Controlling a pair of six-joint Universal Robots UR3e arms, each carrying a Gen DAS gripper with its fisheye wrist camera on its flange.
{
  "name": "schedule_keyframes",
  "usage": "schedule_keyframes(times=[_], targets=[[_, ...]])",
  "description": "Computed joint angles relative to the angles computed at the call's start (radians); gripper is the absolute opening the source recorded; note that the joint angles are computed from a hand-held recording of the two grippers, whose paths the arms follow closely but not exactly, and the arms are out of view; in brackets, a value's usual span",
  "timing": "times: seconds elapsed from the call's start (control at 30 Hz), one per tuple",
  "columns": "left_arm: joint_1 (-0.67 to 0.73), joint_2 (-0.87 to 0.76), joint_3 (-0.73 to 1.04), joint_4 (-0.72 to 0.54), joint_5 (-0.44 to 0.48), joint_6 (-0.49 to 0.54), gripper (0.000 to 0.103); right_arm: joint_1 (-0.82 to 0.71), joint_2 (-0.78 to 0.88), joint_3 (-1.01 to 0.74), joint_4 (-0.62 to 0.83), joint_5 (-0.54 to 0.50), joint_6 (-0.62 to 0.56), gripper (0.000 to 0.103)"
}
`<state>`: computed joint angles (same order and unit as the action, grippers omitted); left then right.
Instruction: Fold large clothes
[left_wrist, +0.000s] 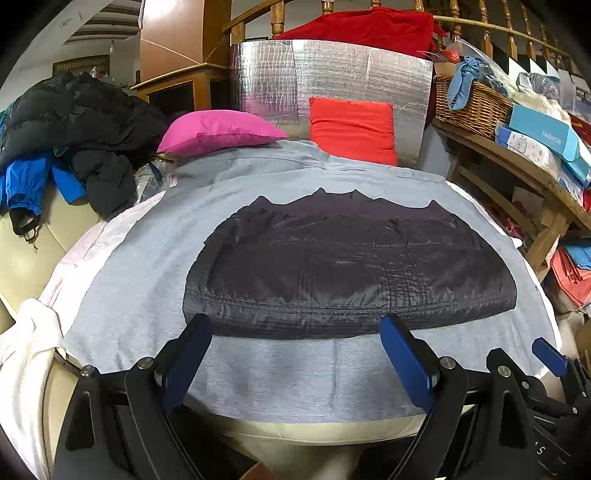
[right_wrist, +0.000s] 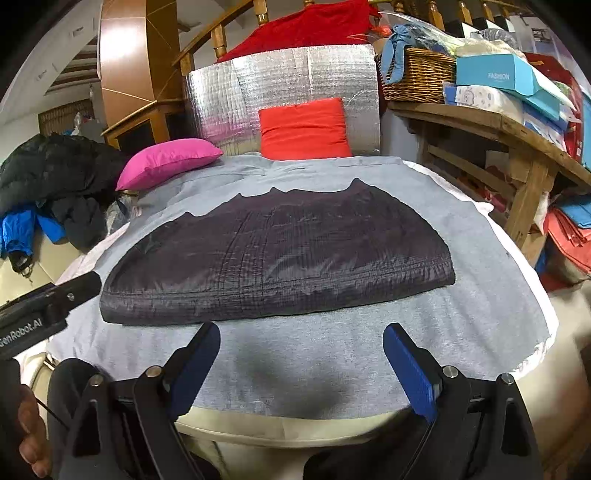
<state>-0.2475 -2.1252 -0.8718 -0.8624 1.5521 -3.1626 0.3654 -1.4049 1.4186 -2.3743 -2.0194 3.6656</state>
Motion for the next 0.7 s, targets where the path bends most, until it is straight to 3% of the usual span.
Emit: schedule_keyframes(times=[0.37, 0.7], targets=[[-0.006, 0.000, -0.003, 0.013, 0.013, 0.005, 0.093, 0.044, 0.035, -0.050, -0.010, -0.065, -0.046, 0.092], [0.008, 0.003, -0.002, -0.001, -0.033, 0.003, 0.100, 0.043, 0.033, -0.049, -0.011, -0.064, -0.049, 0.092]])
